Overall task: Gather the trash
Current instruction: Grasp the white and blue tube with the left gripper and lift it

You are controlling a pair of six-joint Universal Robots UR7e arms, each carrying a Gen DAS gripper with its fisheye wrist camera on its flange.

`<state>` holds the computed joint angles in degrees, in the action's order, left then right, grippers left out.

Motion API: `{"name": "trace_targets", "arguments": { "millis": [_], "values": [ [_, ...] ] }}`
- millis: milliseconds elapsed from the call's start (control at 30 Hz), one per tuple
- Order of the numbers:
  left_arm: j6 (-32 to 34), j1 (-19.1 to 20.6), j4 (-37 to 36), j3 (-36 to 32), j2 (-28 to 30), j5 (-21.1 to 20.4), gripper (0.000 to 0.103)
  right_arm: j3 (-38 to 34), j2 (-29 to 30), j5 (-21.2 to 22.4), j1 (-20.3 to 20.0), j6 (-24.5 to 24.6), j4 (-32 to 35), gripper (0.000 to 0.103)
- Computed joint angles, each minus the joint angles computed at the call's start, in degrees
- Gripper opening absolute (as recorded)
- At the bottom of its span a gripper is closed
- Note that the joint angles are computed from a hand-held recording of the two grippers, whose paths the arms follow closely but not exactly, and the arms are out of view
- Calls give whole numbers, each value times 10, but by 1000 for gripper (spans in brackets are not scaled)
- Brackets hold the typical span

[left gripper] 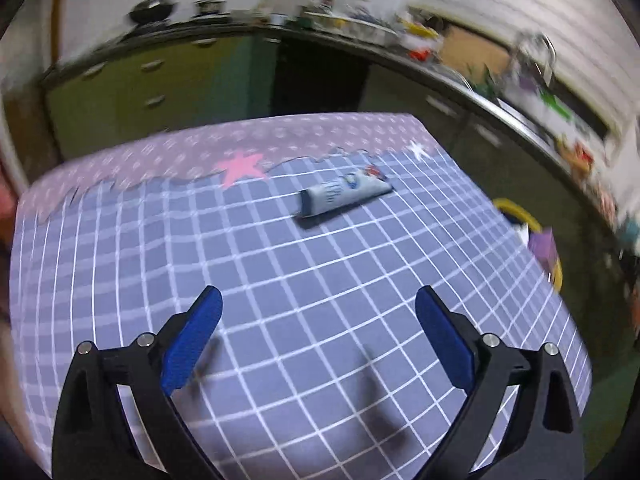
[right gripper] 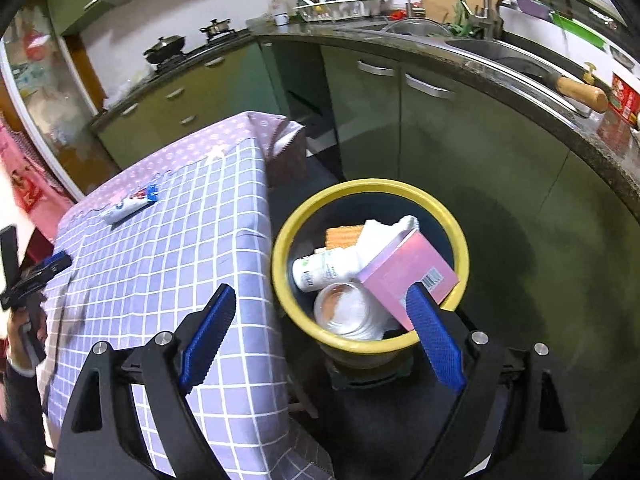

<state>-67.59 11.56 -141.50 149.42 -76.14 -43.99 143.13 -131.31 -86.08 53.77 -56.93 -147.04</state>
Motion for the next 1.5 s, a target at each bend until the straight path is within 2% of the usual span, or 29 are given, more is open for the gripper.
{"name": "trace_targets", "arguments": {
  "millis": [67, 200, 267, 367, 500, 633, 700, 767, 967, 1133, 1233, 1500],
  "values": [
    [106, 25, -20, -28, 23, -9, 92, 0, -1, 4, -2, -7, 8, 86],
    [273, 71, -40, -80, 64, 2, 92, 3, -3, 8, -8, -22, 20, 87],
    [345, 102, -61, -103, 81, -10, 92, 3, -7, 12, -14, -29, 31, 87],
    [432, 157, -68, -151, 115, -34, 92, 3, -10, 8, -18, -35, 41, 87],
    [504, 195, -70, -188, 144, -55, 91, 5, -13, 4, -26, -41, 43, 87],
    [541, 220, -69, -216, 166, -81, 88, 8, -16, 3, -38, -42, 46, 87],
    [554, 230, -71, -224, 174, -92, 84, 9, -13, 2, -41, -41, 44, 87],
    [563, 237, -70, -232, 182, -103, 75, 9, -9, 1, -41, -40, 43, 87],
    [574, 249, -62, -242, 192, -122, 61, 8, -1, -5, -30, -33, 39, 87],
    [567, 253, -58, -243, 191, -129, 51, 10, 2, -12, -21, -32, 41, 87],
    [561, 252, -61, -240, 188, -126, 40, 12, 1, -12, -19, -34, 42, 88],
    [550, 248, -51, -236, 181, -124, 24, 14, -5, -8, -20, -39, 49, 88]
  ]
}}
